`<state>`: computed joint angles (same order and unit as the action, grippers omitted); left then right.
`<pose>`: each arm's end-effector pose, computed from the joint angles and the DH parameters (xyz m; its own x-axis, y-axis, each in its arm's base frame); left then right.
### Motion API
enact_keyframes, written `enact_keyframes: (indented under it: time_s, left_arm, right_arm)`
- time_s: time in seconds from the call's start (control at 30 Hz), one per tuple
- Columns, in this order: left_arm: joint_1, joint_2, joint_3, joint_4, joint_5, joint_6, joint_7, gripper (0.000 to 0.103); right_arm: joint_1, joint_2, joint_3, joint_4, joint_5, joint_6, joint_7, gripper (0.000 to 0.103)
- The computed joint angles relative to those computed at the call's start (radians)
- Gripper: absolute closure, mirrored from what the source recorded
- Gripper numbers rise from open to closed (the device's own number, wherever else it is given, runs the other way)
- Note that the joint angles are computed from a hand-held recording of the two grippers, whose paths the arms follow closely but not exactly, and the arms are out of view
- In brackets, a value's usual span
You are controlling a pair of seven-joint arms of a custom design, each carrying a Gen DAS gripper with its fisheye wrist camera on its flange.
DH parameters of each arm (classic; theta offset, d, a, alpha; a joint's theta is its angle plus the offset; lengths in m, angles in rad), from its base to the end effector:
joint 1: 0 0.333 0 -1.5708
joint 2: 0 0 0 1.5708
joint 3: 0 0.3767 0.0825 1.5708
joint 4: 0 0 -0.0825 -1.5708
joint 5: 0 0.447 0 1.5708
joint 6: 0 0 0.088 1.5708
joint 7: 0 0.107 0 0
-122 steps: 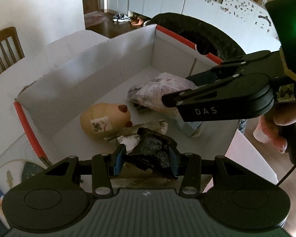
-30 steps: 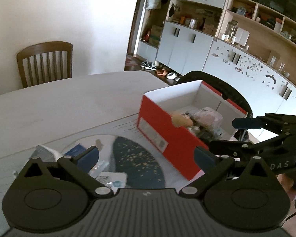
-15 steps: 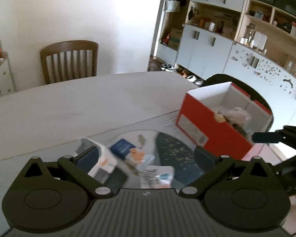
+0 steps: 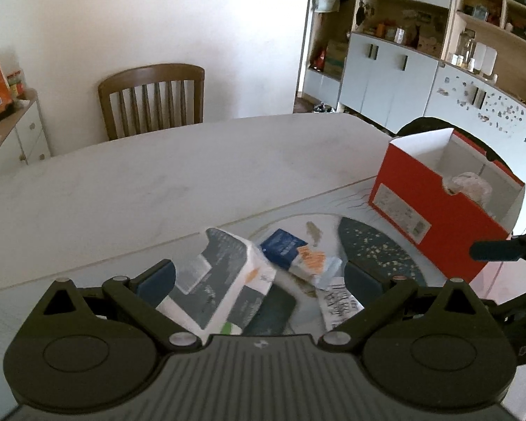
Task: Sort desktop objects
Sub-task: 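Open both tools and withdraw them from the shoebox toward the table, then grasp the grey-white wipes pack with the left tool while the right tool grasps the white sausage bag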
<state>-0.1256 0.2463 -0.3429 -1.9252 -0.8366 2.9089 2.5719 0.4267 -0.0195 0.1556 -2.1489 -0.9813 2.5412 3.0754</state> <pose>0.6624 -0.2648 0.4627 -0.6474 -0.7595 0.0634 -0.5278 0.3867 -0.7562 0.5108 0.3490 0.4767 -0.1809 -0.9827 -0.0404 -0.6861 0.1555 -0.7107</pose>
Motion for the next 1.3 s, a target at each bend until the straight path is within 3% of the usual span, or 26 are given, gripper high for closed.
enact_keyframes:
  time_s: [0.5, 0.73, 1.3]
  left_arm:
    - [0.019, 0.083, -0.008, 0.052, 0.105, 0.031, -0.034, 0.0]
    - [0.013, 0.117, -0.007, 0.066, 0.175, 0.046, -0.059, 0.0]
    - [-0.004, 0.198, 0.023, 0.144, 0.325, -0.043, -0.218, 0.001]
  right_arm:
    - [0.047, 0.16, -0.045, 0.115, 0.022, -0.051, 0.0, 0.012]
    - [0.054, 0.206, -0.064, 0.145, 0.074, -0.033, -0.02, 0.012]
    - [0.07, 0.263, -0.096, 0.179, 0.162, 0.009, -0.072, 0.012]
